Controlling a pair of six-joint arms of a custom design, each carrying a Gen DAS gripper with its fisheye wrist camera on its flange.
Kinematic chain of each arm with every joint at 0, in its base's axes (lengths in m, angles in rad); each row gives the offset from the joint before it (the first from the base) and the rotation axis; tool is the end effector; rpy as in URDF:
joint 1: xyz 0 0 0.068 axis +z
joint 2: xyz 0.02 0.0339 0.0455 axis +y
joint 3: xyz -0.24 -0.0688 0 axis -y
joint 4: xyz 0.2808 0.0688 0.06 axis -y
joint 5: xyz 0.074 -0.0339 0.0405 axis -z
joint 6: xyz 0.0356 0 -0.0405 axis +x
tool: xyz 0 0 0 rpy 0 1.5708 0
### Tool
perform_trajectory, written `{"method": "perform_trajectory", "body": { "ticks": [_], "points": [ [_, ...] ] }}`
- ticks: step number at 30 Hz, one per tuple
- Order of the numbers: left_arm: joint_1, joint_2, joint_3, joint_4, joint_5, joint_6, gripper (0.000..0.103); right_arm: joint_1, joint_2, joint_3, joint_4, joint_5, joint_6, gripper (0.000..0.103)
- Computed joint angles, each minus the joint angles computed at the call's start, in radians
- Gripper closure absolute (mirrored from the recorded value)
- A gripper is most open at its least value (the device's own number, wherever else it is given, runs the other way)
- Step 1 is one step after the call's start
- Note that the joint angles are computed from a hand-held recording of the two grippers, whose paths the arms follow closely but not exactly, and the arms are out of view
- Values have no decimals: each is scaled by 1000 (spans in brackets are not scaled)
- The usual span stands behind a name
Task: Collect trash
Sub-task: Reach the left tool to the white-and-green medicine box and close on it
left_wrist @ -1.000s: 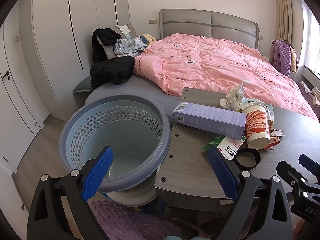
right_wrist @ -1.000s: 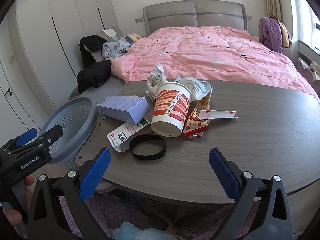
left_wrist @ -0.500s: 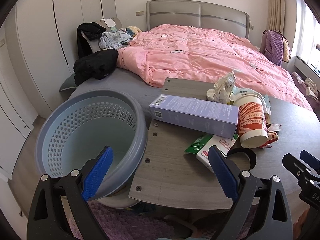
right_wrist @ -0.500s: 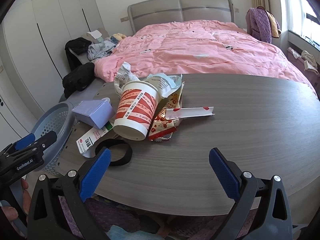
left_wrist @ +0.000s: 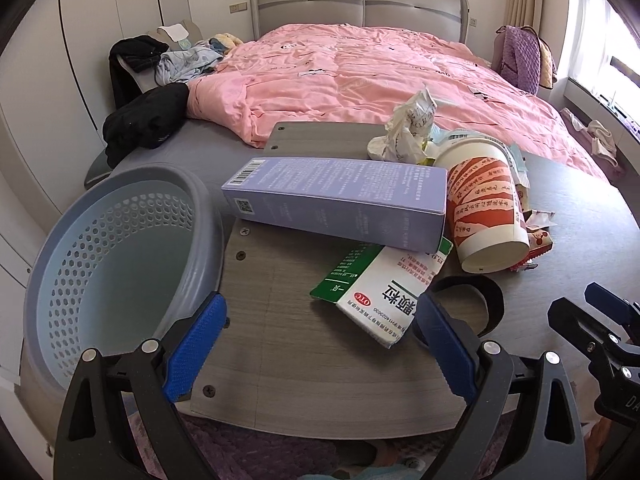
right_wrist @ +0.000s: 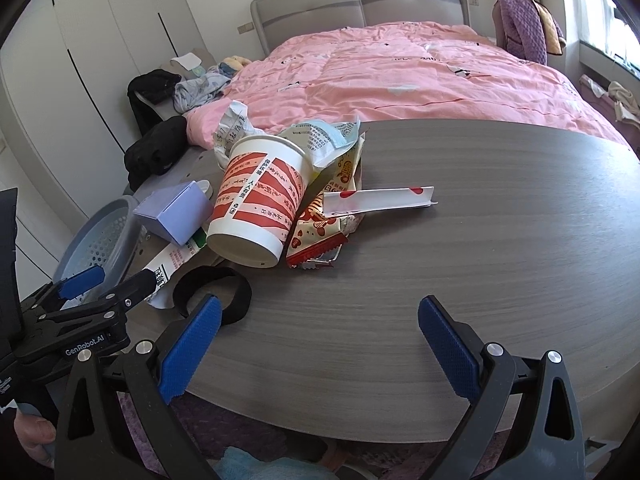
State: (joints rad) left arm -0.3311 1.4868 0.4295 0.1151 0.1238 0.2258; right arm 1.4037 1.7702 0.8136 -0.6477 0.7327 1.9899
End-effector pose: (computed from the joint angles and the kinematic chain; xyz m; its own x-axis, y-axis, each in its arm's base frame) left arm 0.2391 -0.0868 0.0491 -0.6579 0.4611 -0.5954 0.5526 0.8328 0.0343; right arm 0.0692 0.2672 0.0534 -0.6053 0.4938 -0.6243 0.4517 0.8589 0.2414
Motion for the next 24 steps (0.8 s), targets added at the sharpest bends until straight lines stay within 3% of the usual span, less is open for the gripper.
{"method": "perform_trajectory", "body": {
  "ticks": [10, 19, 23, 24],
  "points": [
    [0, 148, 95, -17, 79, 12, 11, 5, -4, -17, 13, 0, 15, 6],
    [23, 194, 132, -28, 157, 13, 13, 4, -1, -9, 7, 3, 7, 6],
    [25, 185, 133, -50, 189, 33, 34, 3, -6, -7, 2, 5, 5, 6],
    [25, 185, 134, -54, 191, 36, 35, 4, -7, -6, -1, 6, 5, 6]
  ]
}}
